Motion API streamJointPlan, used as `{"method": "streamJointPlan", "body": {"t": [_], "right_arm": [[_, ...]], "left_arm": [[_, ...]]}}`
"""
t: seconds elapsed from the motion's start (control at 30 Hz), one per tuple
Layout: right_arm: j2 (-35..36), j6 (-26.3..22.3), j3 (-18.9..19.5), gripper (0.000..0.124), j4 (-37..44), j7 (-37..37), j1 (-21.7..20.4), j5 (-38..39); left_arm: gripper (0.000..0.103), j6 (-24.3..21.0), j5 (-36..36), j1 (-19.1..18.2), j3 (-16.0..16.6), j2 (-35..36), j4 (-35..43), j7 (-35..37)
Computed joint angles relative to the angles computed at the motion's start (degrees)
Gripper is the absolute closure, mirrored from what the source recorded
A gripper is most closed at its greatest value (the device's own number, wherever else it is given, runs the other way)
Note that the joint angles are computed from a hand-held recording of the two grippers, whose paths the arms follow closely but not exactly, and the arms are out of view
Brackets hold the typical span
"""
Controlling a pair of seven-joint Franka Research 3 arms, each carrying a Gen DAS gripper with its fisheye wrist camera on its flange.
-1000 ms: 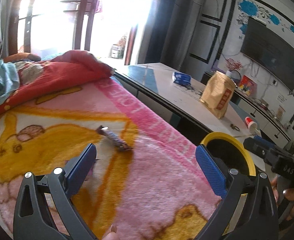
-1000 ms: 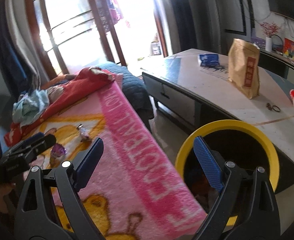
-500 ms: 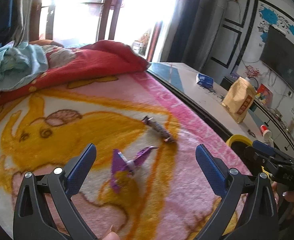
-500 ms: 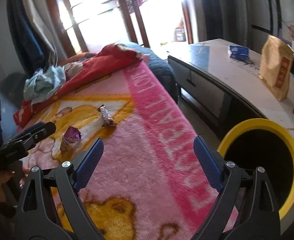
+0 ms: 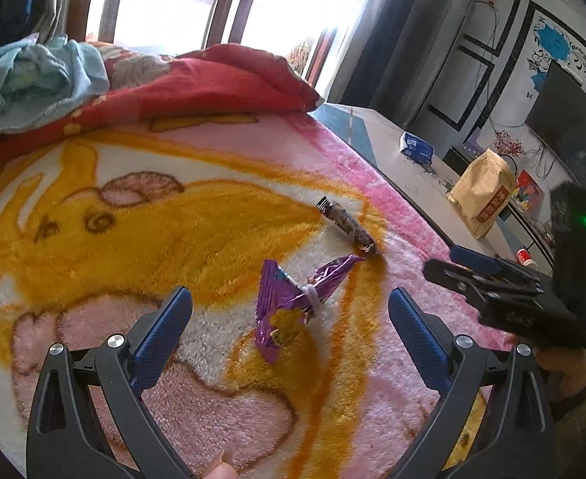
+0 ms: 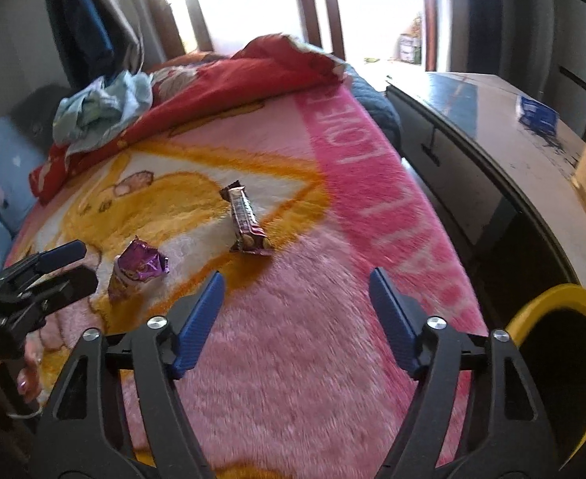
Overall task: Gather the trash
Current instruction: 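Grasp the purple candy wrapper with the left tool while the right tool grasps the chocolate bar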
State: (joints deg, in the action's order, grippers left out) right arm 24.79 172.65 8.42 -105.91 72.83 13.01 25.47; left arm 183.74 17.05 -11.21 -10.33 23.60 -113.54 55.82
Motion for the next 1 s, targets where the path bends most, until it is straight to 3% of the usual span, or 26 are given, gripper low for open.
{"method": "streamJointPlan", "body": {"t": [0.1, 0.33, 0.5, 0.67, 0.77, 1.0], "right_arm": [[2.28, -2.25, 0.52, 0.065, 3.64, -1.15, -0.31, -0.33], [7.72, -8.19, 0.72, 0.072, 12.53, -3.20, 0.09, -0.89], [11.25, -12.81, -1.28, 0.098, 17.70, -1.04, 1.82, -2.93], [10.09, -9.98, -1.52, 0.099, 15.08, 0.08, 2.15, -3.04], [8.52, -7.73, -1.05, 0.100, 12.25, 0.07, 1.67, -2.32], [3.24, -1.25, 2.30, 0.100, 3.45, -1.43, -1.84, 3.51]], "left_arm": [[0.020, -0.52, -0.98, 4.28, -4.54, 1.22, 0.47, 1.36], [0.034, -1.97, -3.28, 10.07, -11.12, 3.78, 1.89, 4.99], [0.039, -2.96, -4.92, 12.49, -14.32, 5.47, 3.15, 7.89], [0.044, -4.55, -6.24, 11.72, -14.41, 7.03, 5.05, 10.00], [0.057, -5.18, -6.63, 9.83, -12.88, 7.36, 6.14, 10.36], [0.069, -6.35, -8.22, 11.13, -16.41, 8.55, 7.59, 15.12]]}}
